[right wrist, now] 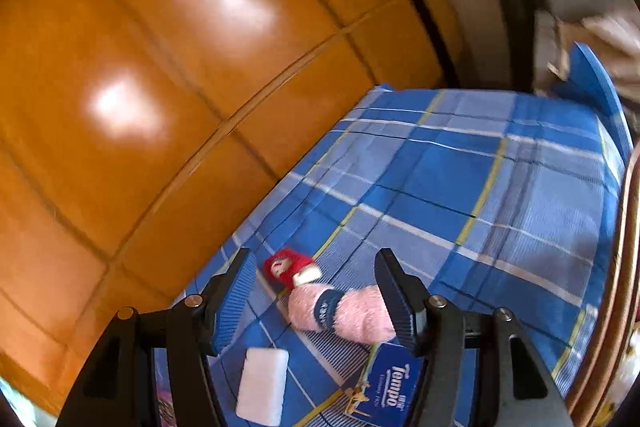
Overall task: Organize soft objects
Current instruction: 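Move both tools back from the tray toward the remaining bed items, then grasp the pink-and-red sock with the right gripper while the left reaches the white pad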
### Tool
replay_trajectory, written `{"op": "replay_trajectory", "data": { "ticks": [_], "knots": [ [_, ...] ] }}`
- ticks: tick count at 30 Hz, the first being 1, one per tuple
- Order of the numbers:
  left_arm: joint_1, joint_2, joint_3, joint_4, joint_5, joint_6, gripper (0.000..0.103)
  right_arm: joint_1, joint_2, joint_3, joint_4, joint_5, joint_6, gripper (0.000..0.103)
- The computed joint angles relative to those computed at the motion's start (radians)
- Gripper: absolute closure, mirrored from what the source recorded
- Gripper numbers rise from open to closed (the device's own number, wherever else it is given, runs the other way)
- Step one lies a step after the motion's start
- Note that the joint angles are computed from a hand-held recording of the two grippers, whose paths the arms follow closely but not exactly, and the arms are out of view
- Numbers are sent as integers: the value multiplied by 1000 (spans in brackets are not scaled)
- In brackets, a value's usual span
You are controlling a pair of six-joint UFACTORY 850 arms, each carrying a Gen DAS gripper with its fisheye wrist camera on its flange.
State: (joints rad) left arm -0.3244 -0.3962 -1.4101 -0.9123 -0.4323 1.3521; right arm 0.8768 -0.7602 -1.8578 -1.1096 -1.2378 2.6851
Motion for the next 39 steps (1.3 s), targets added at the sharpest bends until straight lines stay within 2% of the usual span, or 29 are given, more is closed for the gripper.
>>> {"op": "replay_trajectory", "data": {
  "ticks": [4, 10, 14, 17, 29, 32, 33, 34, 35, 39],
  "knots": [
    [-61, -93, -110, 116, -5, -118, 17, 3, 71, 138, -42, 51, 225, 41],
    [-130, -243, -279, 293, -45, -311, 17, -13, 122, 259, -117, 205, 439, 41],
    [-160, -342, -405, 398, -87, -439, 17, -26, 118, 262, -127, 273, 441, 41],
    [-175, -405, -487, 418, -128, -471, 17, -35, 117, 267, -140, 317, 445, 41],
    [-223, -675, -872, 600, -260, -679, 16, -59, 94, 234, -133, 428, 357, 41],
    [-220, -747, -983, 594, -330, -717, 23, -64, 84, 216, -115, 436, 317, 41],
    [-212, -761, -1004, 554, -352, -722, 29, -65, 81, 209, -109, 440, 299, 41],
    [-210, -749, -984, 549, -338, -731, 41, -66, 77, 203, -103, 442, 286, 41],
    [-207, -724, -940, 538, -311, -716, 45, -67, 73, 194, -92, 444, 262, 41],
    [-193, -643, -799, 501, -256, -679, 47, -74, 53, 156, -37, 467, 160, 41]
  ]
}}
